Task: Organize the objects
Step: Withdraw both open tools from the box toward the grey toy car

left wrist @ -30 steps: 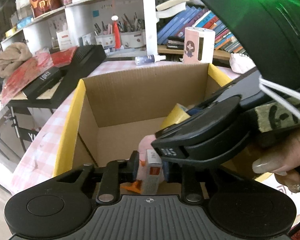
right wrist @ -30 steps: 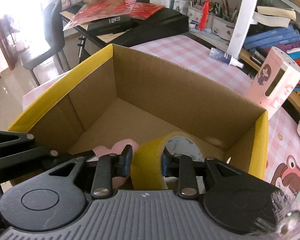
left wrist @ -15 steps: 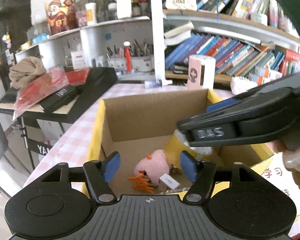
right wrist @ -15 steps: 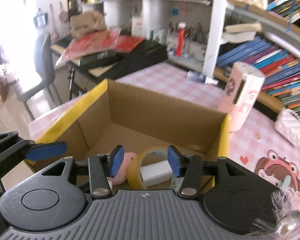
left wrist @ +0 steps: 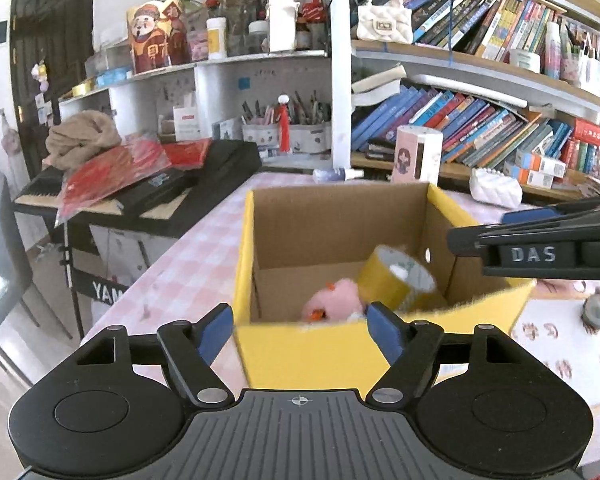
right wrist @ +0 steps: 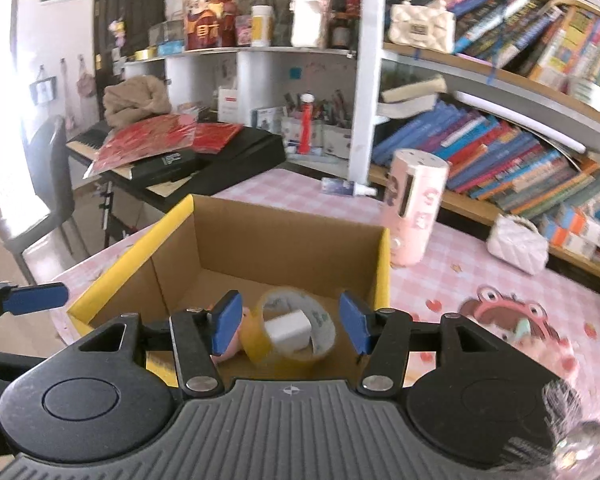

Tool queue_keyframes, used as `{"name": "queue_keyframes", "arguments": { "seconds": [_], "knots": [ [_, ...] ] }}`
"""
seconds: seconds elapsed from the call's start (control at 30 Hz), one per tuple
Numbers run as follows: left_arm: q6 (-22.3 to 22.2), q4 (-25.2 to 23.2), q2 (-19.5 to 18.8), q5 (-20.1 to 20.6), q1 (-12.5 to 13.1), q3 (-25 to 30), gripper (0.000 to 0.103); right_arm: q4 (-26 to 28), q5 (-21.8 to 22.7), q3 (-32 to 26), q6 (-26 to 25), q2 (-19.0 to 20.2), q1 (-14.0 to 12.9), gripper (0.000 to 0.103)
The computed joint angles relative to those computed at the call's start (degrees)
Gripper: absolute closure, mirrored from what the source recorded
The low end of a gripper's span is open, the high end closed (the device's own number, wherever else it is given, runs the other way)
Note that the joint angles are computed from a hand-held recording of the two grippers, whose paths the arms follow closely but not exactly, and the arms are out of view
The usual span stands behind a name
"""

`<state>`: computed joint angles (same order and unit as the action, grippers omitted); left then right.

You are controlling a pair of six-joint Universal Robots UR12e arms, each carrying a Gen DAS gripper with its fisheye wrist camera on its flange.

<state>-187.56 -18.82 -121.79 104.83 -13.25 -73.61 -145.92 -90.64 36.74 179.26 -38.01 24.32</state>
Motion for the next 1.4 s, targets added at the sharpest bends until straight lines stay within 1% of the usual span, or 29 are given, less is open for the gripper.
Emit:
{"name": "queue_keyframes", "arguments": {
  "seconds": [0.13,0.3,0.37,0.47,0.53,0.67,0.7,0.93,1.13,1.4],
  "knots": [
    [-1.9,-1.0,2.2,-0.5,0.2,-3.2,0.027,-2.4,-3.6,6.6,3.1,-3.2,0.7,0.049],
    [-3.4,-2.9,4.4,-1.3,0.3,-6.3,0.026,-5.5,-6.4,15.3,3.7,-7.3,2.0,0.045],
    [-3.5,-3.1,5.1,-2.0,0.3,-7.4,0.023,-5.4,-7.1,17.8,4.3,-8.5,2.5,0.044],
    [-3.1,-3.4,6.1,-3.5,0.4,-8.9,0.021,-5.1,-8.0,19.9,4.8,-9.7,3.1,0.042],
    [-2.6,-4.0,6.7,-4.6,0.4,-9.7,0.021,-5.5,-9.1,21.7,5.1,-10.6,3.5,0.039],
    [-1.4,-4.3,7.7,-6.7,0.5,-11.1,0.021,-5.0,-10.9,24.3,6.7,-12.2,4.0,0.035],
    [-1.2,-4.3,7.9,-7.2,0.5,-11.4,0.021,-4.9,-11.5,25.2,7.3,-12.7,4.1,0.033],
    [2.7,-5.0,8.3,-11.8,0.2,-12.1,0.019,-3.8,-16.4,28.9,11.3,-15.1,4.9,0.022],
    [5.0,-4.3,8.1,-14.3,-0.3,-12.0,0.018,-2.6,-20.3,31.0,14.9,-16.7,4.8,0.020],
    [7.4,-4.8,6.8,-17.1,-1.1,-10.2,0.018,-2.3,-23.7,33.6,17.2,-18.4,4.5,0.017]
  ]
}}
